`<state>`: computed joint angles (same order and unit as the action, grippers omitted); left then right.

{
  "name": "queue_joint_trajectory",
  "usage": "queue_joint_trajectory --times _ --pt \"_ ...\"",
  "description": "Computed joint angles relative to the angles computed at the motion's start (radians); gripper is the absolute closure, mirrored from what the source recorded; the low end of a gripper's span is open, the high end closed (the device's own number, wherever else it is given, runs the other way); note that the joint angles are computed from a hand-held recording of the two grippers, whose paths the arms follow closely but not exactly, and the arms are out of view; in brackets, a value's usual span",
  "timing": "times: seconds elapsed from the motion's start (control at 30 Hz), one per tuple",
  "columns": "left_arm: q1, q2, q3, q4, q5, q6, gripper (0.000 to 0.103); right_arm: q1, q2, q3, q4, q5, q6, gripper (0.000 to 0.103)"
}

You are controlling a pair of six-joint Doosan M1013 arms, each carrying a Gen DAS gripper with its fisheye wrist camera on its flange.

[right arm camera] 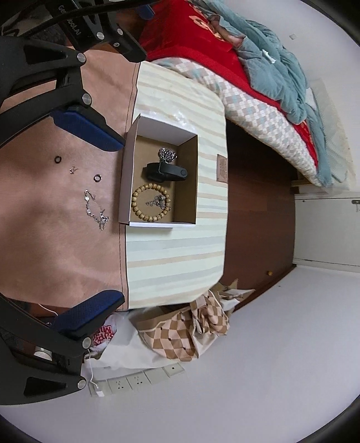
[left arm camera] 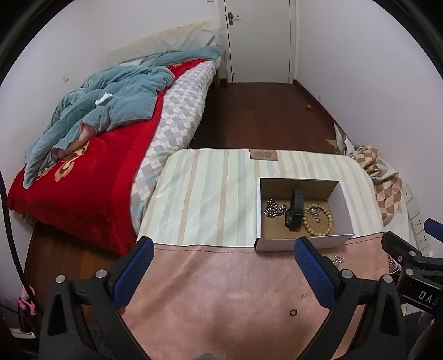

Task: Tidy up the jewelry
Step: 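Withdraw both tools from the box back over the table, then grasp a black ring with the left tool while the right tool grasps a small silver charm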

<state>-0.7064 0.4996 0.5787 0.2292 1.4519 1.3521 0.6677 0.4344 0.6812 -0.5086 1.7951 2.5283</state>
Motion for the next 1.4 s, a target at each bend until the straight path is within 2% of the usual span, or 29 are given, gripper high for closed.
queue_joint_trajectory --times 0.4,0.6,0.67,0.77,0.9,0.97,1.03,1.1,1.17,1.23,1.33,1.4 --pt "-0.021 -0.094 0.093 0.036 -0.075 -0.035 0.0 0.077 -0.009 -0.058 -0.112 0.031 0.016 0.002" --pt "-0.039 -0.125 0.133 0.091 -0.112 -0.067 0.0 0.096 -0.027 -0.046 -0.126 0.002 0.048 0.002" --pt "-0.042 -0.143 0.178 0.11 -0.157 -0.09 0.0 0.098 -0.056 0.006 -0.12 -0.044 0.086 0.002" --pt "-0.054 -0.156 0.243 0.177 -0.183 -0.123 0.0 0.092 -0.097 0.105 -0.096 -0.077 0.152 0.002" --pt "-0.056 -0.15 0.314 0.2 -0.157 -0.128 0.0 0.063 -0.158 0.277 0.005 -0.151 0.245 0.002" --pt "-0.052 -0.142 0.344 0.194 -0.125 -0.135 0.0 0.044 -0.188 0.368 0.068 -0.224 0.271 0.01" --pt "-0.049 -0.125 0.366 0.201 -0.081 -0.143 0.0 0.025 -0.205 0.434 0.137 -0.293 0.273 0.027" --pt "-0.047 -0.115 0.381 0.217 -0.051 -0.151 0.0 0.009 -0.216 0.492 0.205 -0.384 0.26 0.031" --pt "-0.041 -0.105 0.391 0.246 -0.021 -0.167 0.0 0.007 -0.208 0.512 0.232 -0.432 0.231 0.036" --pt "-0.033 -0.098 0.399 0.265 -0.003 -0.184 0.0 0.007 -0.186 0.514 0.252 -0.476 0.188 0.047" --pt "-0.018 -0.089 0.402 0.27 0.025 -0.194 0.0 0.01 -0.153 0.501 0.256 -0.499 0.148 0.059" --pt "-0.009 -0.086 0.407 0.271 0.035 -0.197 0.0 0.01 -0.131 0.49 0.268 -0.51 0.127 0.062"
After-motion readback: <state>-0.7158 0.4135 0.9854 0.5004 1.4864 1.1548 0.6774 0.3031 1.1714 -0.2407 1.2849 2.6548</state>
